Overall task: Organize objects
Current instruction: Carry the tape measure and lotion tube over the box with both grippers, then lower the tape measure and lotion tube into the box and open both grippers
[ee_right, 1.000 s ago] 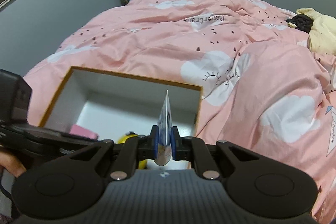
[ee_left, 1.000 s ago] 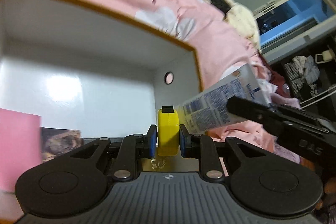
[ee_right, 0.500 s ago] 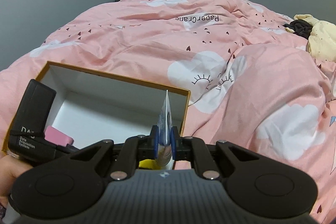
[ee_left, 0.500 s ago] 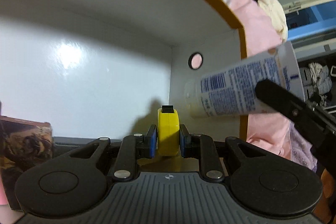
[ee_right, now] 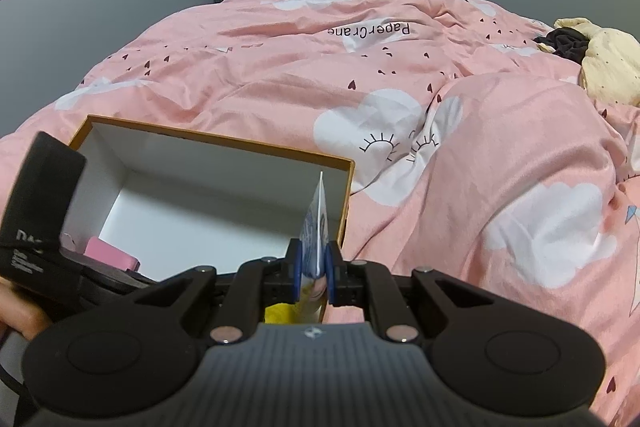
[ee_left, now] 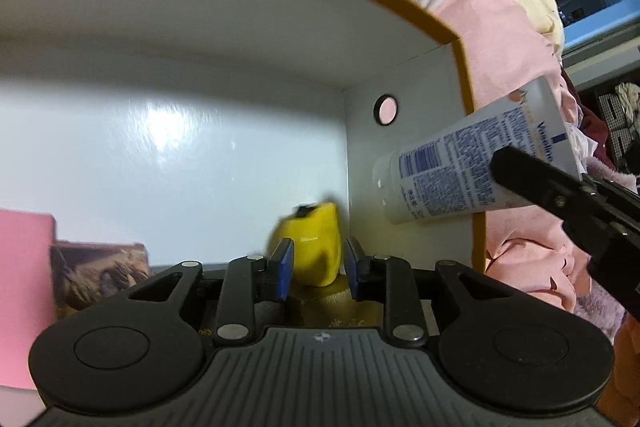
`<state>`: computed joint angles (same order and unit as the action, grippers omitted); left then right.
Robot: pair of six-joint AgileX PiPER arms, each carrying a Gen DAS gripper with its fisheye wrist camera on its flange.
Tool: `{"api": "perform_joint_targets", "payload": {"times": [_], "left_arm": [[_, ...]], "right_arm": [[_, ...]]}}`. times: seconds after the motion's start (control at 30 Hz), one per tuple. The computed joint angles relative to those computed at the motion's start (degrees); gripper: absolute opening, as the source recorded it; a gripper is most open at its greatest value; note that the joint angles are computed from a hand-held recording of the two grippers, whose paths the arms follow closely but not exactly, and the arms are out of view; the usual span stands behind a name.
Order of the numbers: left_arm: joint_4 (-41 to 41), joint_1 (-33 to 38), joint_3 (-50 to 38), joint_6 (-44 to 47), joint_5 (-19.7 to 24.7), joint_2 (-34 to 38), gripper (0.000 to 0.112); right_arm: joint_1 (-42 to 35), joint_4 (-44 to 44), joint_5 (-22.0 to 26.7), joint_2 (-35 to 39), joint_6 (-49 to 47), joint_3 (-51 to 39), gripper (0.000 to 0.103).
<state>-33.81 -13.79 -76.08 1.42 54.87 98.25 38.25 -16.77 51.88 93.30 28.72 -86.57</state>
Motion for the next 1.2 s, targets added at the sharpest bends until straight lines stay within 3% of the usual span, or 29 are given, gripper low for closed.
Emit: {"api": "perform_joint_targets", "payload": {"times": [0.13,0.37,0.5,0.67,0.8,1.0,1.2], "left_arm": [[2.25,-0.6,-0.59,-0.33,-0.67,0.51,0.023],[-3.55,-0.24,-2.1,3.8,0.37,4.4,0.016],[-4.47,1.63,-0.79,4.98,0.12,1.33,0.016],[2.31,3.83,-1.25,1.29,-0.7,-3.43,0.016],[1.63,6.07,0.09,1.89,-0.68,-5.93,0.016],[3.36,7.42,2.41,0.65,-0.91,-7.69,0.016],[2.31,8.87,4.74,1.86,-0.54,-10.03,0.016]], "right_arm": [[0.21,-0.1,0.08,-0.6,0.7,0.52,0.012],[0.38,0.31,-0.74,-0.81,-0.47,0.93,0.012],[0.49,1.88,-4.65,-0.49,-7.99,1.92,0.012],[1.18,1.52,-8.61,2.38,-18.04,1.48,0.012],[2.15,-1.68,-17.1,3.14,-28.06,5.55,0.011],[5.82,-21.9,-23.47,5.56,-29.95,11.34,0.012],[9.5,-39.05,-22.2,4.86,-27.42,18.22,0.012]]}}
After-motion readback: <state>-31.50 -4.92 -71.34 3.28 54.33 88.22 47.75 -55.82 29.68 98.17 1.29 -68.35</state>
